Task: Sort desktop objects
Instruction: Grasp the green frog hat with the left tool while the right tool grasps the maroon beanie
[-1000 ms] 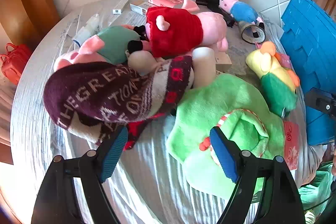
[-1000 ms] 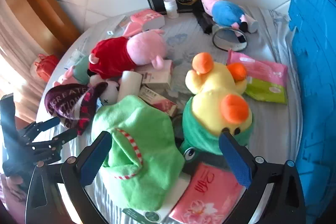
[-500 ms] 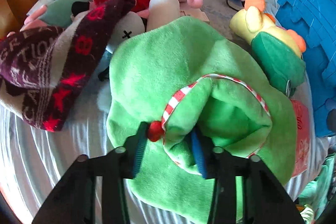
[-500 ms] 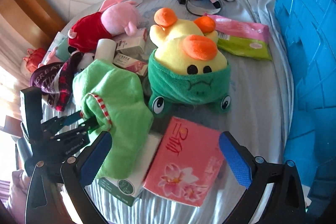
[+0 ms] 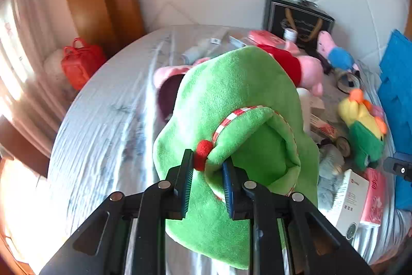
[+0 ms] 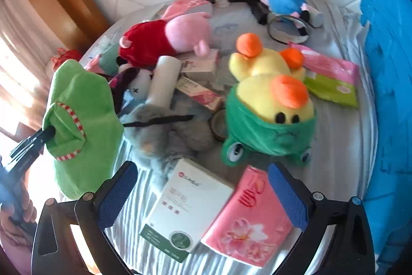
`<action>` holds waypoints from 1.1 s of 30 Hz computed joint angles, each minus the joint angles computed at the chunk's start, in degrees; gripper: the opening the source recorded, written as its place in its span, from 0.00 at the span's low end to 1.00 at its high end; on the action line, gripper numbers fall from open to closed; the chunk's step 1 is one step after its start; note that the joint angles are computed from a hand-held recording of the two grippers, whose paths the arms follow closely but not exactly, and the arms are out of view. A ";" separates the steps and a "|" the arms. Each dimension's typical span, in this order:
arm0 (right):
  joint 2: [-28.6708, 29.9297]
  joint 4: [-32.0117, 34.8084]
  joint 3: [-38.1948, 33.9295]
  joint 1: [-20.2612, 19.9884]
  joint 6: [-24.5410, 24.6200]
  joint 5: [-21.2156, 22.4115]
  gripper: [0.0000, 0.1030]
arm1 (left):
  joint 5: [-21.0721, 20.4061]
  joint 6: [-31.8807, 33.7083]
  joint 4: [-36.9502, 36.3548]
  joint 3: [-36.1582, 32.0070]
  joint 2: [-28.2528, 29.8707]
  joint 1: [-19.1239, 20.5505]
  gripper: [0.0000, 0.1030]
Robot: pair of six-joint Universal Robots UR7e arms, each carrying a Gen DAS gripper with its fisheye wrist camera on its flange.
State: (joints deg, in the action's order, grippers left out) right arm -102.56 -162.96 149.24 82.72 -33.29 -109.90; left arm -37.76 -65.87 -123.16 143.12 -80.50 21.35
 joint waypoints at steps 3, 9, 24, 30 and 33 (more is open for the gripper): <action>5.71 -1.79 -0.46 4.13 0.98 -0.25 1.00 | 2.85 -9.23 14.93 -0.09 -6.98 1.42 0.20; 20.38 -7.30 -3.41 11.53 5.59 0.37 1.00 | 5.68 -16.81 24.94 0.40 -13.09 7.24 0.20; 46.05 -19.45 -14.52 14.05 19.51 0.22 0.22 | 9.33 8.93 -1.78 2.87 -15.33 22.74 0.20; 42.28 -22.17 -12.38 17.78 16.89 1.03 0.20 | 8.33 13.10 -6.02 3.60 -16.73 20.39 0.20; 37.97 -24.17 -10.89 20.69 15.68 0.76 0.20 | 8.56 12.75 -4.63 3.12 -18.16 17.31 0.20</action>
